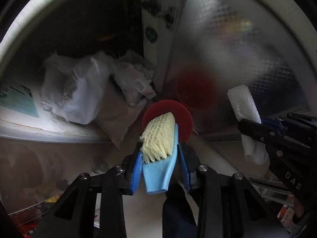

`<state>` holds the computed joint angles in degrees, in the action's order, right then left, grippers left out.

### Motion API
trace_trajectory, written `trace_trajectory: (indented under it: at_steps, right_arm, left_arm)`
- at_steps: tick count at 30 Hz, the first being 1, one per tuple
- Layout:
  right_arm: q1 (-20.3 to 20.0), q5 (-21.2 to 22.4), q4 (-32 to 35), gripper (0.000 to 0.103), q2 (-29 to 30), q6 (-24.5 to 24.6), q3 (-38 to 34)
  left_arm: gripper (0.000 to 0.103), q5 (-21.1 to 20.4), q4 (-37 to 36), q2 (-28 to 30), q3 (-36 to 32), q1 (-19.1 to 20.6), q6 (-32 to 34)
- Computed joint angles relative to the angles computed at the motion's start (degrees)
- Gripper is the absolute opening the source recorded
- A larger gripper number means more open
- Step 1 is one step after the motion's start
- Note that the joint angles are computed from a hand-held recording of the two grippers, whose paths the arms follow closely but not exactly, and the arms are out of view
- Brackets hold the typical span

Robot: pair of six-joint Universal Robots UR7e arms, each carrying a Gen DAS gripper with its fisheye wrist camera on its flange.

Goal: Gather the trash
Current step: 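Carry the brush and white cloth down over the red bin with both tools, then open the left tool to drop the brush while the right tool drops the cloth into the bin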

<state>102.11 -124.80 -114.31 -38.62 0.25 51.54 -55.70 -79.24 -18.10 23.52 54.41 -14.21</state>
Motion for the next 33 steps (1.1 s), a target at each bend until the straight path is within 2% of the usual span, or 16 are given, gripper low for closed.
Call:
trace_trajectory:
  at_steps: [4, 8, 13, 16, 20, 24, 25, 27, 28, 29, 33]
  right_arm:
    - [-2.5, 0.6, -3.4, 0.007, 0.4, 1.3, 3.7]
    - [-4.4, 1.1, -5.4, 0.007, 1.4, 2.1, 4.8]
    - [-5.9, 0.7, -5.9, 0.007, 2.6, 2.5, 4.1]
    - [-6.4, 0.7, -6.8, 0.007, 2.8, 2.8, 4.2]
    - [-6.6, 0.5, -6.4, 0.007, 2.4, 3.6, 4.1]
    - [-6.9, 0.6, -7.5, 0.007, 1.6, 3.4, 5.3]
    - [-6.9, 0.7, -7.6, 0.007, 1.5, 3.3, 5.5]
    - [-7.0, 1.0, -7.5, 0.007, 1.5, 3.1, 5.5]
    - [-7.0, 1.1, -7.5, 0.007, 1.4, 3.0, 5.6]
    - [-7.1, 1.2, -7.4, 0.007, 1.6, 2.8, 5.4]
    - [-7.1, 1.2, -6.5, 0.007, 2.6, 2.0, 4.0]
  left_arm:
    - [0.032, -1.6, -3.3, 1.5, 1.9, 1.8, 2.1]
    - [0.032, -1.4, -6.7, 2.6, 4.2, 2.8, 3.9]
    - [0.033, -1.9, -4.0, 6.6, -0.9, 3.7, 3.7]
    - [0.033, -2.7, -1.7, 9.4, -5.4, 3.9, 6.3]
    - [0.033, -2.5, 1.5, 12.2, -10.7, 4.0, 6.7]
    - [0.034, -1.9, -0.4, 11.5, -9.0, 4.0, 7.6]
    - [0.035, -2.3, 0.0, 11.8, -9.7, 4.2, 7.5]
    - [0.039, -2.9, 4.1, 14.9, -16.3, 4.5, 6.7]
    - [0.048, -2.7, 4.4, 15.7, -17.7, 4.6, 6.6]
    - [0.057, -2.3, 3.6, 15.3, -16.7, 4.7, 6.7]
    - [0.066, -0.5, -0.1, 12.1, -10.2, 4.6, 7.0]
